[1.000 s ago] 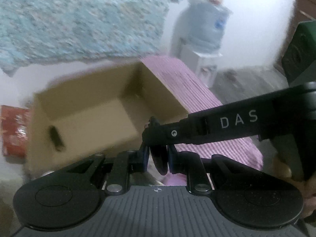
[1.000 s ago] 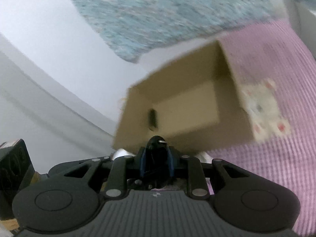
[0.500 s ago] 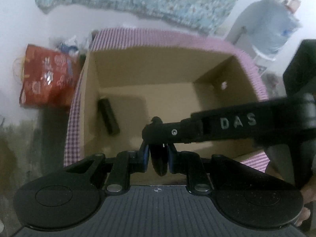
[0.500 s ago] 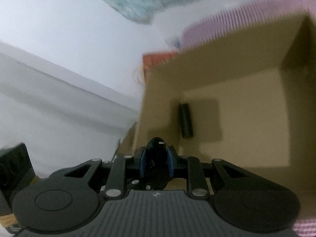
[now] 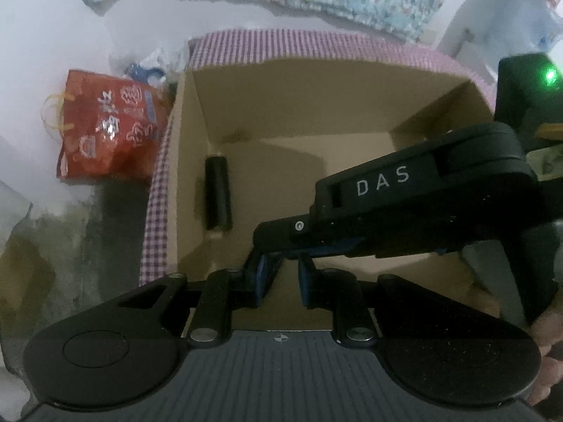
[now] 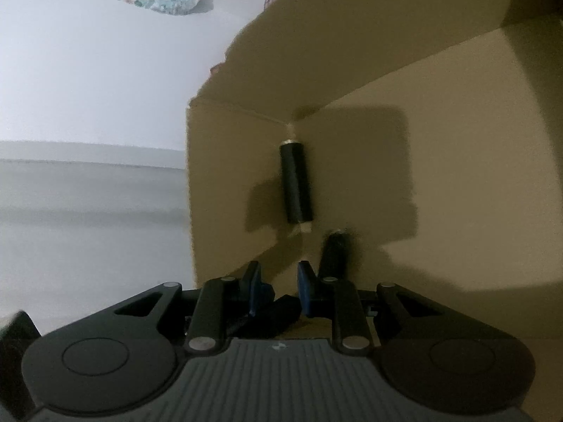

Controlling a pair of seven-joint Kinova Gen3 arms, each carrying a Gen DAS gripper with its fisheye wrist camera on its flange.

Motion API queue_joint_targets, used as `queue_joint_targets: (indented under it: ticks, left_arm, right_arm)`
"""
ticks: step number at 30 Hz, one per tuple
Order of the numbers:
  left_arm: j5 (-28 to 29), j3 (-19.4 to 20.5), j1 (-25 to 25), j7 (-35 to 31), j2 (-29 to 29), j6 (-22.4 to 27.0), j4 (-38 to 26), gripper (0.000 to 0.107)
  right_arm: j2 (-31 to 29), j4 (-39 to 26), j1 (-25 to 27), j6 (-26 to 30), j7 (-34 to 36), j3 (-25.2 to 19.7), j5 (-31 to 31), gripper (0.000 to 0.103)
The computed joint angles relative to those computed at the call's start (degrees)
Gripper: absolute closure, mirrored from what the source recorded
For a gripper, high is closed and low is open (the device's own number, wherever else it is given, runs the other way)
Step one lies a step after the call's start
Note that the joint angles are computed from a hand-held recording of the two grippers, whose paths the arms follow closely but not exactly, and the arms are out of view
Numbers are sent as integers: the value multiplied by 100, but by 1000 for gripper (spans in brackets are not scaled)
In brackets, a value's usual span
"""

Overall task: Organize rigid objects
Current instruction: 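Carry the second black cylinder into the box and open the right tool, then grasp the green lip balm tube from the tape roll with the right tool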

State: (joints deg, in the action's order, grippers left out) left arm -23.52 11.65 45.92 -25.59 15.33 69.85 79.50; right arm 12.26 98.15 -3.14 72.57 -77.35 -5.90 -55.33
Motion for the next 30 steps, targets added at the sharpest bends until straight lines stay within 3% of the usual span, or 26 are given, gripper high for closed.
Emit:
queue_joint_targets:
  ticks: [7, 13, 17, 20, 23, 30]
  left_arm:
    - [-788, 172, 450, 572, -407, -48, 108, 79]
    - [-1657, 512, 908, 1294, -686, 82, 223, 69]
    - [-2070, 777, 1140, 1702, -830, 27, 411, 57]
    - [-2176, 916, 1217, 1936, -880, -120, 605, 53]
    - [-2124, 1005, 1268, 2041, -822, -271, 752, 53]
    - [-1920, 954, 1547, 1867, -353, -752, 969, 53]
  right_arm:
    - [-487, 299, 374, 295, 327, 251, -503, 77]
    - [-1262, 742, 992, 1004, 958, 905, -924, 77]
    - [-1860, 1151, 1366, 1563, 1455, 1512, -974, 77]
    - [-2279, 1381, 1671, 1934, 1810, 2024, -702, 77]
    - [-2711, 1640, 1845, 1938, 1965, 2305, -200, 77]
    - [-3168, 2453, 1865, 1460, 1842, 2421, 735, 77]
